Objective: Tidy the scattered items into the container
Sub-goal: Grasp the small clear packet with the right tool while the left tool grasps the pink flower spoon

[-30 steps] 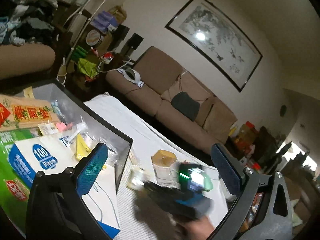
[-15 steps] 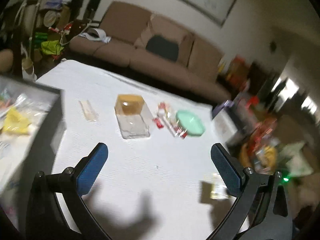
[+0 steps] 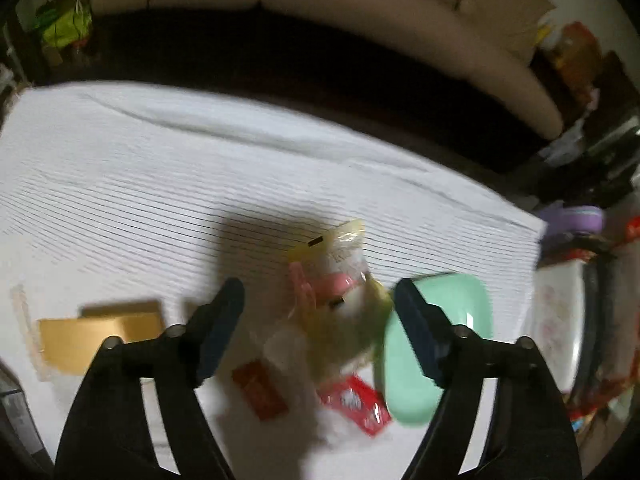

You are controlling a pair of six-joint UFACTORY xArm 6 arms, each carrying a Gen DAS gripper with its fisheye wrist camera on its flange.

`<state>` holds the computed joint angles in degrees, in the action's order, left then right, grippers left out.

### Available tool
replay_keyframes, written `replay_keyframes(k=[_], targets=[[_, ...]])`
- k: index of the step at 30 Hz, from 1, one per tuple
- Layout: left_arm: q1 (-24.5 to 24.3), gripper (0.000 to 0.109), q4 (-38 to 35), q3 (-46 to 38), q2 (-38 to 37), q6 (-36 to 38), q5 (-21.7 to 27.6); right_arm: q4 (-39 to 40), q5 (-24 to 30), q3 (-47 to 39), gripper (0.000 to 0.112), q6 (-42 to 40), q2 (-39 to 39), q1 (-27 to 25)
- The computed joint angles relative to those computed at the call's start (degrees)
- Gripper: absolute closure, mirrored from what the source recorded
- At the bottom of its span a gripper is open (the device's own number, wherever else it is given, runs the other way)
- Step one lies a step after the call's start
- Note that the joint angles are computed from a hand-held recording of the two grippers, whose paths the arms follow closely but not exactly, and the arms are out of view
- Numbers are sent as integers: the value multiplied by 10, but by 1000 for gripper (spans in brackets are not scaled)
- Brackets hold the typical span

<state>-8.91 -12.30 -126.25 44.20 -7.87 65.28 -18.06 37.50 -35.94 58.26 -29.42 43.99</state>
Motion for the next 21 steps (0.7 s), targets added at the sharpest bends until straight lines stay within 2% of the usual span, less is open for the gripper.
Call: replay_keyframes(k=[2,4,5,7,9,10,11,12,13,17,19,21], targets=[[-8,28,47,-64,50,-29,24,5,-6,14,106,8,-15,-9],[-10,27,63,-77,69,-47,18,22,7,15,106,-5,-12,-15],[-9,24,45,-53,60,-48,-2,31,16,12,106,-14,-8,-18],[-16,31,39,41,12,-35,-79,41,30,16,105,-19,-13,-26],[-21,65,37,104,-24,-18,-122,42,33,24,100,-13,-31,-34],[-19,65,2,131,-41,-6,-127,37,30,32,89,-3,-48,-40],[-17,65,-25,153,-56,3,-127,31,27,40,73,7,-63,-44],[-15,65,-45,176,-72,14,-130,26,22,45,65,11,-73,-49],[-14,65,-71,210,-97,34,-139,19,21,46,59,11,-79,-53],[-8,65,-158,370,-238,132,-193,26,27,23,57,-26,-51,-68],[-4,65,-176,468,-341,182,-216,37,16,11,55,-46,-25,-77],[1,65,-186,534,-429,221,-229,63,6,0,49,-73,5,-82]])
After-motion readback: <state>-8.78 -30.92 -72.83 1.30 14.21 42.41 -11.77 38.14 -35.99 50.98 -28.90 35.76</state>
